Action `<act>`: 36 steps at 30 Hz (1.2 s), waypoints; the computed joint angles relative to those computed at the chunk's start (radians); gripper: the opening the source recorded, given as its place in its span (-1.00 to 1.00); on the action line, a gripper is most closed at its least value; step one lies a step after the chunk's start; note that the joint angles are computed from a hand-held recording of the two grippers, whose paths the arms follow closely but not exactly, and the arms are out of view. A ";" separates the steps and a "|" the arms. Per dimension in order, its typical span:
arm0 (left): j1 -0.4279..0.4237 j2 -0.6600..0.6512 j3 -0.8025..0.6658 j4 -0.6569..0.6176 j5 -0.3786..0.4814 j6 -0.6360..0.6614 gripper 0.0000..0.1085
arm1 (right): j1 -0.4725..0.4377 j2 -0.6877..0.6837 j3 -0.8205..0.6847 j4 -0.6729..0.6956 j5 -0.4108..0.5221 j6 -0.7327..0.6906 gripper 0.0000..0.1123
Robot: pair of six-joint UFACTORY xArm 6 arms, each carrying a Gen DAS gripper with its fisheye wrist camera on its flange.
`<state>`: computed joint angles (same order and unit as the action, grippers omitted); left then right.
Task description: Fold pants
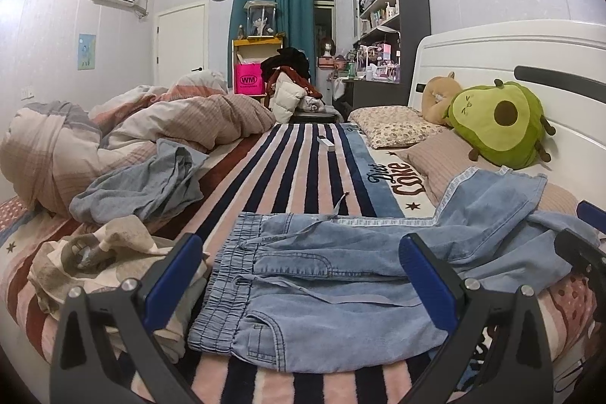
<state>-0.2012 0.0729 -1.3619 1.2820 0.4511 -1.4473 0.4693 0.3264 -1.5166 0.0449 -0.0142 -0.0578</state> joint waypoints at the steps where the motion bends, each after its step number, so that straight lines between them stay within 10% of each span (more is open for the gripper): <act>1: 0.002 0.002 -0.001 -0.005 -0.007 -0.001 0.89 | -0.008 -0.001 0.001 -0.055 0.000 0.053 0.83; 10: 0.003 0.015 -0.013 -0.024 -0.020 0.014 0.89 | -0.049 -0.007 0.009 -0.325 -0.009 0.309 0.83; 36: 0.001 0.012 -0.009 -0.027 -0.015 0.018 0.89 | -0.045 -0.017 0.032 -0.239 -0.035 0.251 0.83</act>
<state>-0.2007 0.0848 -1.3710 1.2554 0.4358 -1.4293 0.4243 0.3098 -1.4850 -0.1937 -0.0497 0.1934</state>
